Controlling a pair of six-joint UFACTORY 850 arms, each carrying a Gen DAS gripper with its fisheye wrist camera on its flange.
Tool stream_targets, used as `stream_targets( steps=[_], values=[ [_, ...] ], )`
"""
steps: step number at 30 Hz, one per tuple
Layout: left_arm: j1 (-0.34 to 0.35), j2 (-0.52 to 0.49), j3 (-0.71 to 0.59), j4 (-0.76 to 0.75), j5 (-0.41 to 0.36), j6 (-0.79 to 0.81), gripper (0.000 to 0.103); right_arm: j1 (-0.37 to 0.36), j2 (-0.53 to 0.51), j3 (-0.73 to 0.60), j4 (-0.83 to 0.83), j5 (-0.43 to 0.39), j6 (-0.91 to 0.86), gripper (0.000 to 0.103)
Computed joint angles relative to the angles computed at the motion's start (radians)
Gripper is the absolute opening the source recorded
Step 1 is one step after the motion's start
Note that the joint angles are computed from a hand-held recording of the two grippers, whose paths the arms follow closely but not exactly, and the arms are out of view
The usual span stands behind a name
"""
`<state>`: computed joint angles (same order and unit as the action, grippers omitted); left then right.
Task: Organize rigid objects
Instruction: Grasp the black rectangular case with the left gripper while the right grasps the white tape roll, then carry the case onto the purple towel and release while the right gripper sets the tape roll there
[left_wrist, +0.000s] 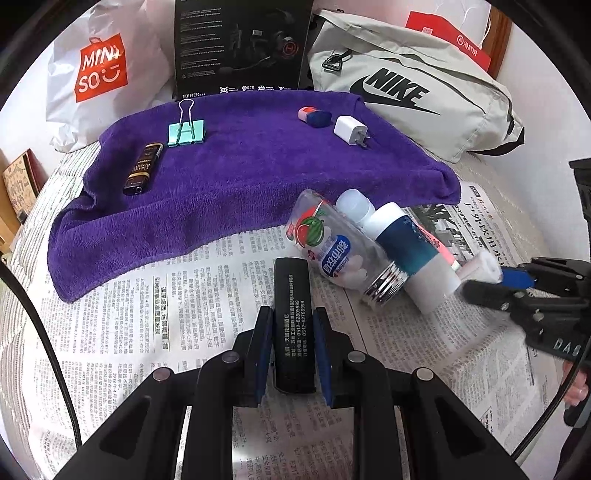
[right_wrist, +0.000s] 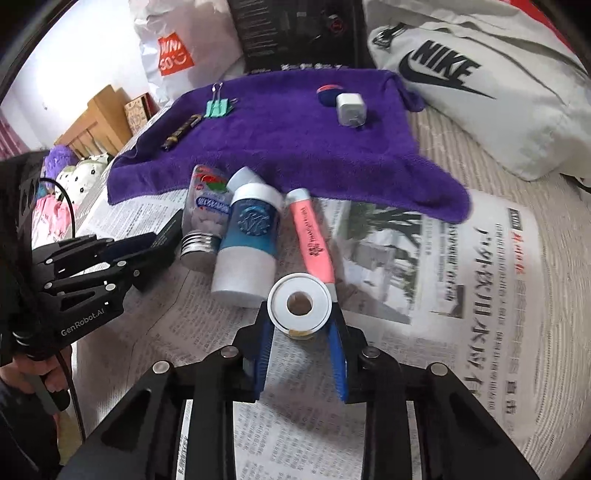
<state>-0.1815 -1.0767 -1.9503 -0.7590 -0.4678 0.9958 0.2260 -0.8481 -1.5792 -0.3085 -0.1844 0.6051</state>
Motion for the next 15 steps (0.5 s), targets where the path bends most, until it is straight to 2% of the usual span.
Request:
stream_targets(
  steps=[3, 6, 10, 15],
  values=[
    [0.001, 0.005, 0.012, -0.028, 0.005, 0.024, 0.021, -0.005, 0.039, 0.049, -0.172, -0.003, 0.165, 0.029],
    [-0.003, 0.010, 0.019, -0.019, 0.021, 0.019, 0.021, -0.013, 0.048, 0.066, -0.236, -0.015, 0.233, 0.029],
    [-0.004, 0.014, 0.029, -0.029, 0.032, 0.031, 0.021, -0.021, 0.032, 0.056, -0.196, -0.026, 0.209, 0.029],
    [0.006, 0.003, 0.008, -0.054, -0.006, 0.034, 0.021, -0.020, 0.033, 0.061, -0.193, -0.014, 0.203, 0.029]
  ],
)
